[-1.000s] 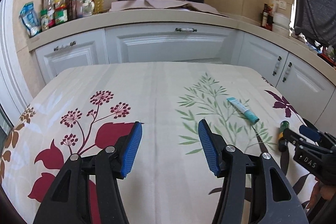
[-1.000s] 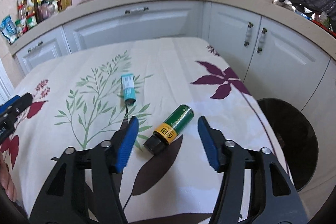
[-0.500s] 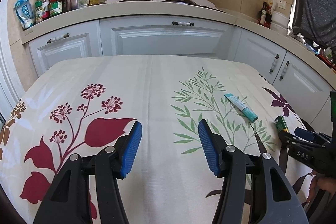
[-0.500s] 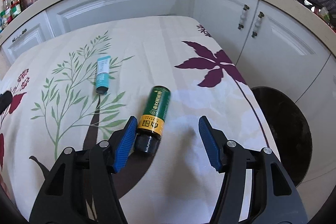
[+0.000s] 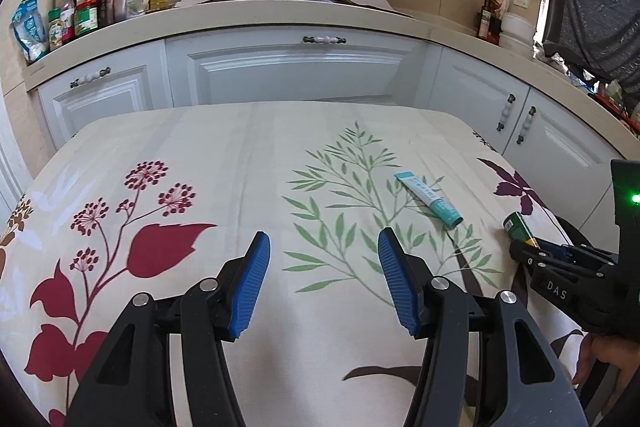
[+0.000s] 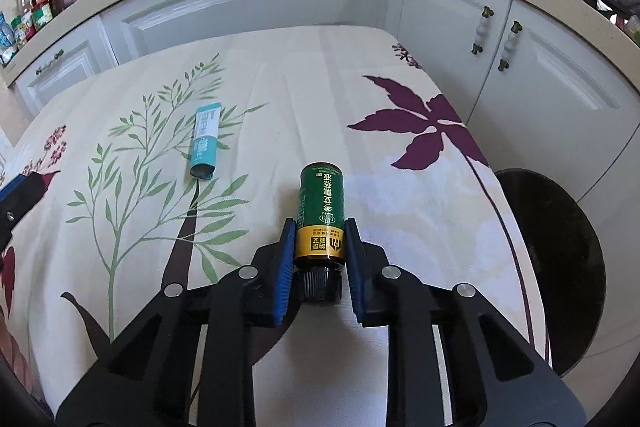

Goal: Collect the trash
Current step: 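Grasp the light-blue toothpaste tube with the left tool while the right tool holds the green can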

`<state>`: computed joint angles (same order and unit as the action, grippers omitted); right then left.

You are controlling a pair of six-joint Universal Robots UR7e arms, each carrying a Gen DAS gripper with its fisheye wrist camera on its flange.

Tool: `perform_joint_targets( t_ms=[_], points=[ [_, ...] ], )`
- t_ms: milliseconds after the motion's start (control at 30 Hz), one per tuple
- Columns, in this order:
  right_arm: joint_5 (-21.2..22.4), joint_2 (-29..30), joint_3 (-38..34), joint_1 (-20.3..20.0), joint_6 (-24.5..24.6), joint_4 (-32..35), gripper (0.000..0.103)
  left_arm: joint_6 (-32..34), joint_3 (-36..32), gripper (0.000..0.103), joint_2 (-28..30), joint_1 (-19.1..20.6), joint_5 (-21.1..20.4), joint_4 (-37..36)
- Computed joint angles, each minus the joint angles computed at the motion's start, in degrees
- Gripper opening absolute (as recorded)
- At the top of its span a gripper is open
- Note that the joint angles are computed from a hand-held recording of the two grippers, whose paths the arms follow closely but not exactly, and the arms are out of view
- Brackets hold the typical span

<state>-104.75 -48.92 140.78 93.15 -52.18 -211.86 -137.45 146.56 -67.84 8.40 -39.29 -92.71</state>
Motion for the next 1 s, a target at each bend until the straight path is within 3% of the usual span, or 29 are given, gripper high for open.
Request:
perform_joint_targets(
  t_ms=[533,800,1000],
  points=[
    [9.54,-5.46,-0.48,-2.67,-1.14,2.02,0.023,6.64,-5.46,0.056,4.84,5.81,6.76,-3.39],
    [12.03,-5.58,-3.30,-4.02,-1.90,5.29,0.023,11.32,-9.11,0.056,7.50,11.00,10.98,-5.59],
    [13.36,-5.39,-5.74,-5.04,-2.04,7.88,0.023,17.55,-11.05,0.056,9.77,15.65,12.86,-11.45]
  ],
)
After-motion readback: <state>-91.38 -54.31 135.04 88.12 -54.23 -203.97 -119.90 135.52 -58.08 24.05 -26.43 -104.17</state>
